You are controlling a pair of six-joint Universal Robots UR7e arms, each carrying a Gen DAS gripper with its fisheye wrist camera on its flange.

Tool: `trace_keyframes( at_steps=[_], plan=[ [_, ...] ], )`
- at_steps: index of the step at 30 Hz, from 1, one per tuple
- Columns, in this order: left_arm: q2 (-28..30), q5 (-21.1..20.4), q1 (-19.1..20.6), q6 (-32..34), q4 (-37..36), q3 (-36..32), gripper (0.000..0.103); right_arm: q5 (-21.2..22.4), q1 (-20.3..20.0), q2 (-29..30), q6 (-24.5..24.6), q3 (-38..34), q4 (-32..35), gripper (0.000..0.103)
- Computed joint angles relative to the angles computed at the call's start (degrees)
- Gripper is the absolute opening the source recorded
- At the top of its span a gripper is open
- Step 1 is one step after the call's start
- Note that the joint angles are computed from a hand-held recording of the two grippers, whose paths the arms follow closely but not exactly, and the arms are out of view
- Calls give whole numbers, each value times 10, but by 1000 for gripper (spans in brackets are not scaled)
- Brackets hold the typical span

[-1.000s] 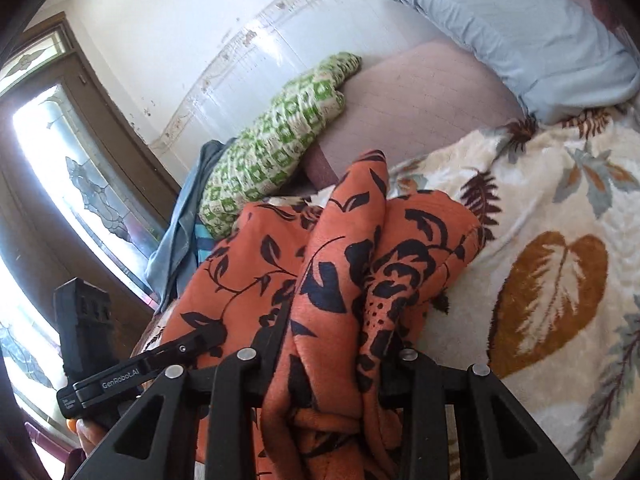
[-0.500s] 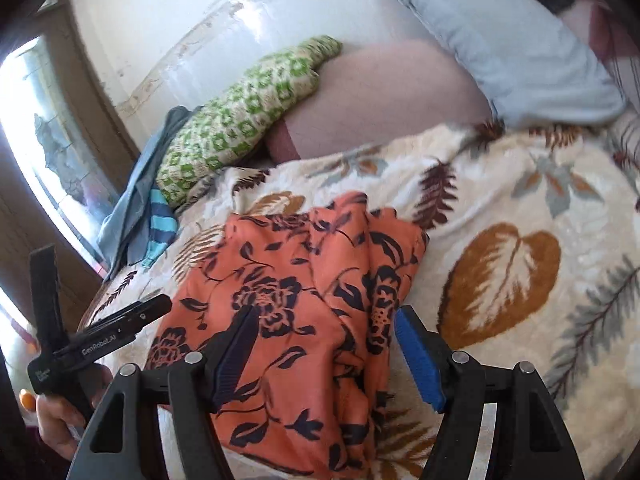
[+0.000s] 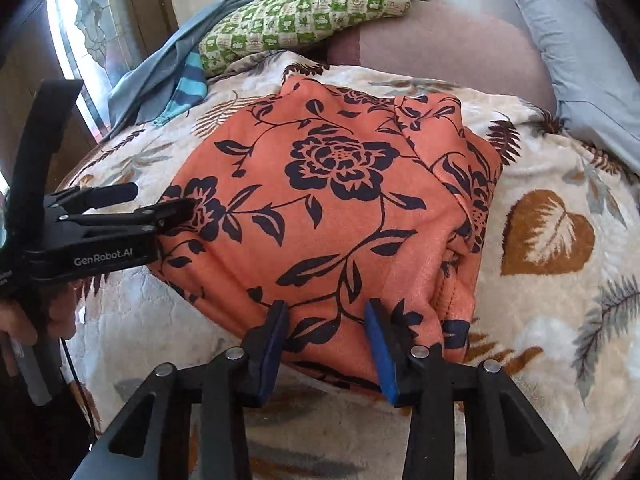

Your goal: Fold small clothes

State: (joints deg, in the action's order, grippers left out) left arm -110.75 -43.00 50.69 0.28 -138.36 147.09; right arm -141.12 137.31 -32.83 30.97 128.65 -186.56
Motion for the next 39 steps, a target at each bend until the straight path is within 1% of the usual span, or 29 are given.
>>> trace_keyframes(
  at_steps=[3,6,7,9,11,12,14,16,17,18,19,20,21,22,24,25,27,29,31,32,33,34,35,36,37,39],
  plan=[
    [-15,-23,5,-11,16,-9,87,-13,12,-1,5,-5,22,44],
    [-27,-30,6,-5,2,-14,87,-9,11,-3,-6,-6,6,43],
    [-28,-31,6,1,-9,-16,87,-7,10,-7,-18,-6,-8,43],
    [-24,-34,11,12,-29,-22,87,-14,8,-11,-58,-12,-52,44],
    [-8,-32,20,23,-46,-29,87,-19,-4,-20,-95,-26,-81,44],
    [4,-27,25,25,-48,-33,87,-17,-16,-27,-107,-36,-82,44],
    [27,-18,34,23,-38,-39,87,-22,-45,-33,-123,-62,-62,51],
    [36,-16,38,24,-40,-40,87,-22,-82,-27,-136,-92,-40,51],
    [38,-16,39,28,-42,-40,87,-12,-106,-24,-130,-106,-23,52],
    [38,-19,40,33,-41,-41,87,5,-134,-23,-107,-116,3,53],
    [39,-26,43,33,-37,-44,88,30,-165,-19,-93,-119,4,55],
    [39,-34,48,25,-27,-50,88,53,-186,-17,-94,-118,-18,56],
    [39,-43,54,18,-18,-56,88,59,-191,-18,-99,-122,-29,56],
    [39,-53,60,12,-9,-62,88,52,-190,-17,-96,-132,-16,56],
    [40,-72,73,-4,10,-75,88,21,-176,-16,-81,-162,46,56],
    [40,-80,78,-10,18,-80,88,16,-165,-11,-95,-175,48,56],
    [37,-86,80,-19,27,-82,88,40,-150,-1,-145,-201,31,56],
    [32,-84,75,-19,33,-80,88,57,-140,15,-164,-242,60,56],
    [30,-85,76,-17,35,-80,88,72,-141,41,-170,-287,101,56],
    [30,-87,78,-16,35,-82,88,79,-148,54,-162,-310,138,56],
    [31,-88,80,-18,35,-83,89,74,-156,70,-144,-334,189,56],
    [34,-86,82,-20,35,-84,89,62,-168,90,-138,-351,215,56],
    [37,-88,86,-19,35,-86,90,52,-170,101,-140,-358,218,58],
    [39,-90,88,-19,35,-88,91,42,-166,107,-152,-360,196,60],
    [40,-90,89,-20,35,-89,93,46,-167,106,-151,-356,182,61],
    [41,-91,90,-18,33,-89,93,59,-165,90,-118,-343,189,61]
  ],
)
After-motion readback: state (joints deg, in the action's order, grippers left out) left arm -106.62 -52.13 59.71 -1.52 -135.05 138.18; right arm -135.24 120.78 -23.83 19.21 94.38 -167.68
